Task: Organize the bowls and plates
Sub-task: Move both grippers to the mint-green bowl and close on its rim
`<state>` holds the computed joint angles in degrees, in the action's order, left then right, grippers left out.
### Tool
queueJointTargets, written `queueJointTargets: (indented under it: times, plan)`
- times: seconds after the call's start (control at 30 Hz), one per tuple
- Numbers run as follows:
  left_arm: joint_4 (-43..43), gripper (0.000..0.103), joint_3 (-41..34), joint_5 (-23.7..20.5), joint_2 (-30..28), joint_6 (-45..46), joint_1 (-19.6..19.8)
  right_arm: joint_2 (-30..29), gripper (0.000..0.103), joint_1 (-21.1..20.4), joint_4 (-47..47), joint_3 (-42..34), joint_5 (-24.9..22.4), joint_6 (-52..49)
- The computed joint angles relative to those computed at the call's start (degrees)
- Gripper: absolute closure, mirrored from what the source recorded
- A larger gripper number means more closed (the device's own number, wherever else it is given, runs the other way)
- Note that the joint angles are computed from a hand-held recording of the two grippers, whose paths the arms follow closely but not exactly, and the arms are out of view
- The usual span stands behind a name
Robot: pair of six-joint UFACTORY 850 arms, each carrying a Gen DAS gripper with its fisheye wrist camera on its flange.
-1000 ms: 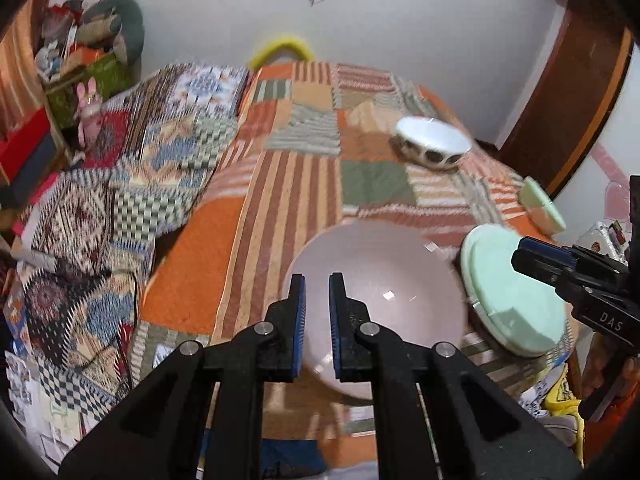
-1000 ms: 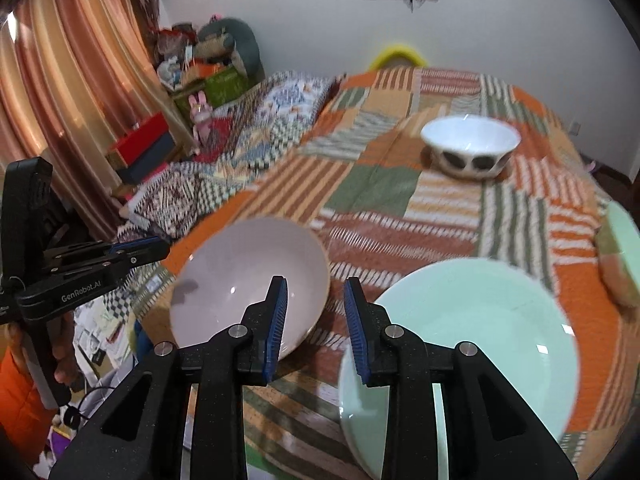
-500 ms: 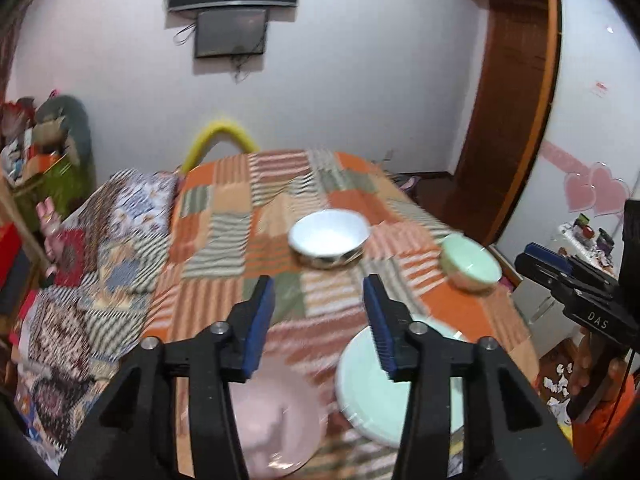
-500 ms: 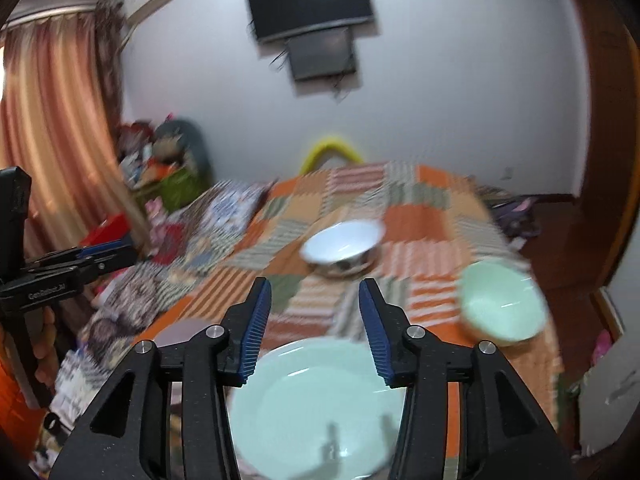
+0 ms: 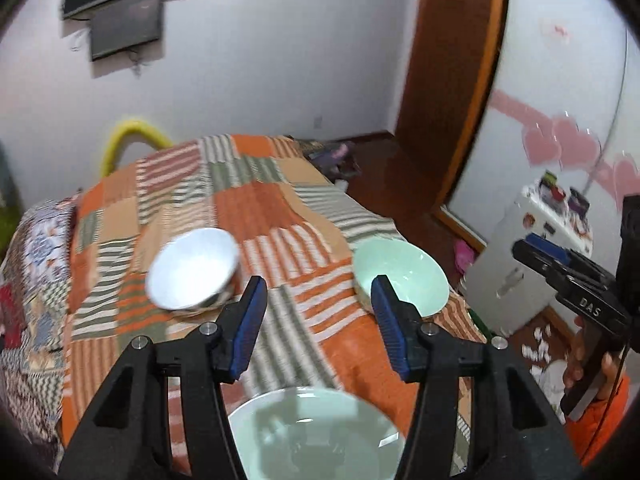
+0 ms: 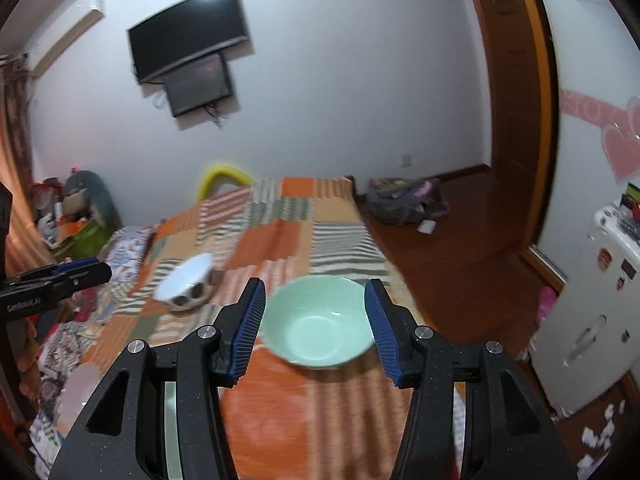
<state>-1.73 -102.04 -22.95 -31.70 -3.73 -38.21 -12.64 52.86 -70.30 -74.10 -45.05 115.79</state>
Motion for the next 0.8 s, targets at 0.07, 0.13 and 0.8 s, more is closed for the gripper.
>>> queueJointTargets:
  times: [0.07, 0.13, 0.8]
  plan:
    - [-2.1, 0.049, -3.9, -1.8, -3.8, 2.4, -0.5, -0.2, 0.055, -1.6, 1.9, 1.0, 1.8, -0.8]
    - [-3.3, 0.049, -8.5, -4.1, -8.1, 3.4, -0.8, -0.7, 0.055, -2.9, 3.7, 1.9, 4.0, -1.0]
    - [-10.7, 0.079, -42.6, -22.0, -34.1, 5.9, -0.2, -3.9, 0.076, -11.1, 9.8, 6.2, 21.6, -2.5]
